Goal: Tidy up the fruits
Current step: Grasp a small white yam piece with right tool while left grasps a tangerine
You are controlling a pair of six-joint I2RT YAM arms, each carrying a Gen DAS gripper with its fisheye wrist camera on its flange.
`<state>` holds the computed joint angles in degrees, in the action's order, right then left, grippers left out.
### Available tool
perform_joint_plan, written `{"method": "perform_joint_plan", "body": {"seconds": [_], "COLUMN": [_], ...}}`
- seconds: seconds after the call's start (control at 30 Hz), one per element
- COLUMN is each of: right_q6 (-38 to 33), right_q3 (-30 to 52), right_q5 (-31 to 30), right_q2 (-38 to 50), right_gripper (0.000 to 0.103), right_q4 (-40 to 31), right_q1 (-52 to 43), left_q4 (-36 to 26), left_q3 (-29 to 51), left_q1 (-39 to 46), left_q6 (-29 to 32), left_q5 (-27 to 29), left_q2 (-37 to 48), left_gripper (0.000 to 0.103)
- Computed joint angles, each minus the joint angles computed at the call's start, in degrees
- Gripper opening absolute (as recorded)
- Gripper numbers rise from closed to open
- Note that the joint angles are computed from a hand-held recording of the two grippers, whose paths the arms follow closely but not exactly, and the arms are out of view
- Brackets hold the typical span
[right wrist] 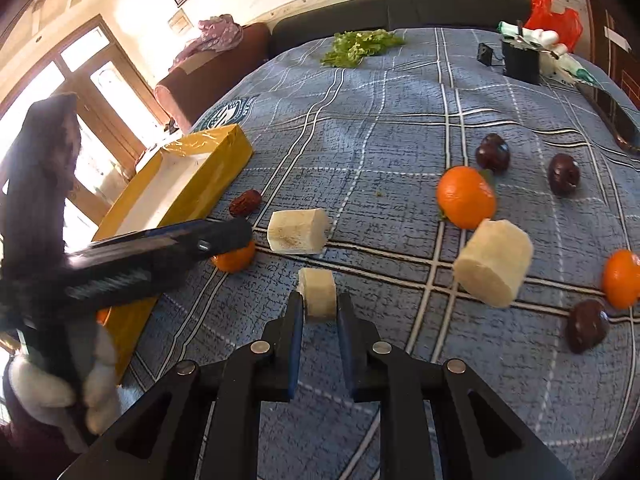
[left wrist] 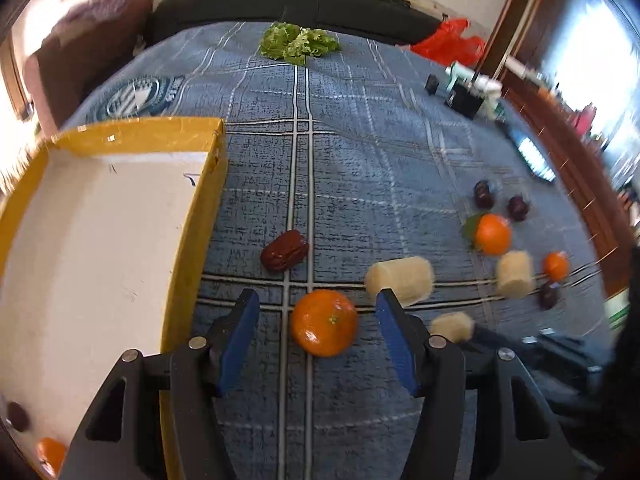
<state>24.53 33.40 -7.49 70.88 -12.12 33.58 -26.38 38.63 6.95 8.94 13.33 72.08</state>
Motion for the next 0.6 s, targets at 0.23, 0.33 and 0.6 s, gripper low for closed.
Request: {"method": "perform_joint_plan", "body": {"seconds": [0.23, 0.33, 0.6], "right_q6": [0.7, 1.3, 3.7], "right_q3": [0.2, 0.8, 2.5], "right_q5": [1.7, 3.2, 7.5], "right_q2": [-3.7, -5.0, -7.8], "right_gripper": [0.019, 0.019, 0.016], "right_q4": [-2.3, -3.8, -7.2], "right_q1": [1.6, 3.1, 8.2], "left_q4": [1.1, -0.7, -16.3], "left_q3": [-2.1, -2.5, 4.1], "left_q1": [-0.5, 2.3, 23.5], "left_q6": [2.7, 2.9, 11.8], "left_q5": [-0.8, 2.2, 19.6], "left_q2": [-2.5, -5.1, -11.0], "left_gripper": [0.032, 0.032, 0.032]}}
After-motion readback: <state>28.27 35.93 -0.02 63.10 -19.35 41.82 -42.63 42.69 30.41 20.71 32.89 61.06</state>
